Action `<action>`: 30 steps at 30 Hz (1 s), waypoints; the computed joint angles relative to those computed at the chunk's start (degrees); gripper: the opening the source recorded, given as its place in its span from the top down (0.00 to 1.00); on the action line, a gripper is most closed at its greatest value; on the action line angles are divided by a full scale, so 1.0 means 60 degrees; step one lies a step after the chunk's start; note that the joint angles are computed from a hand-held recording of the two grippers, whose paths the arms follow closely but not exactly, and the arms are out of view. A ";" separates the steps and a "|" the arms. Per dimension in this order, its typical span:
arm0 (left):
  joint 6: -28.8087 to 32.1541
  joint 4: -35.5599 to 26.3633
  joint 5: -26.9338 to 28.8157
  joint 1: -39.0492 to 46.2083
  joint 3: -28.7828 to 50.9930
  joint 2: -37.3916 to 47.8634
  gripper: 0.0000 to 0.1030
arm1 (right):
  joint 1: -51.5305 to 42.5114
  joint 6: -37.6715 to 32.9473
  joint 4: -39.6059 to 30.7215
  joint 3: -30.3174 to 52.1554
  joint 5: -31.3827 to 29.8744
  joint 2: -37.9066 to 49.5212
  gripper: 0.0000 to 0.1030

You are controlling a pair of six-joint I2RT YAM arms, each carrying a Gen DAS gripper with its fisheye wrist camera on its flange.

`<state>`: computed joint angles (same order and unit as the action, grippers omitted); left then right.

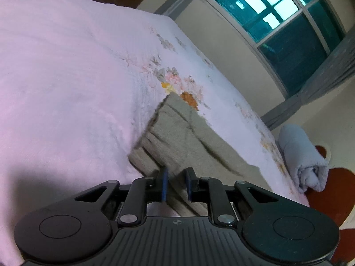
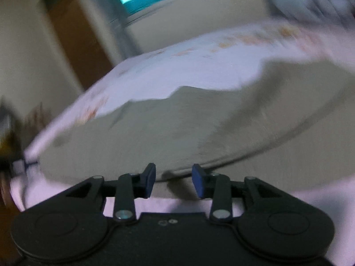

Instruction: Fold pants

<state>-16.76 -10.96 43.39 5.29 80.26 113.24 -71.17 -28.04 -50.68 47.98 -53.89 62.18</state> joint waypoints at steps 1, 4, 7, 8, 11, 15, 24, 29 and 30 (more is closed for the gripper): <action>-0.0189 0.0326 0.0116 -0.0018 -0.0476 -0.0367 0.84 | -0.0181 0.0645 -0.0003 0.0068 -0.0271 0.0405 0.75; -0.0597 0.0948 0.0285 -0.0381 -0.1735 -0.1314 0.84 | -0.0569 0.2482 0.0379 -0.0081 -0.1002 0.1141 0.76; -0.0851 0.0786 0.0248 -0.0950 -0.2362 -0.1837 0.84 | -0.0915 0.4081 0.0806 -0.0318 -0.1494 0.1715 0.78; -0.1142 0.0957 0.0205 -0.1200 -0.2648 -0.2011 0.84 | -0.1054 0.4315 0.0939 -0.0439 -0.1647 0.1736 0.78; -0.1811 0.1457 -0.0058 -0.1862 -0.3253 -0.2334 0.84 | -0.1578 0.3725 0.0343 -0.0281 -0.1875 0.1894 0.76; -0.0970 0.1482 -0.1551 -0.3024 -0.3418 -0.3026 0.85 | -0.2660 0.1900 -0.0979 0.0496 -0.1914 0.2005 0.75; -0.0231 0.0227 -0.5048 -0.6630 -0.1283 -0.2062 0.84 | -0.4531 0.0990 -0.0433 0.2381 -0.1580 0.3256 0.73; -0.0184 0.0272 -0.6903 -0.8505 -0.1168 -0.1746 0.84 | -0.4444 0.3157 0.1560 0.3025 -0.1305 0.4392 0.73; -0.0262 0.0287 -0.7198 -0.8719 -0.1193 -0.1724 0.84 | -0.4345 0.3716 0.2039 0.3264 -0.1194 0.4762 0.73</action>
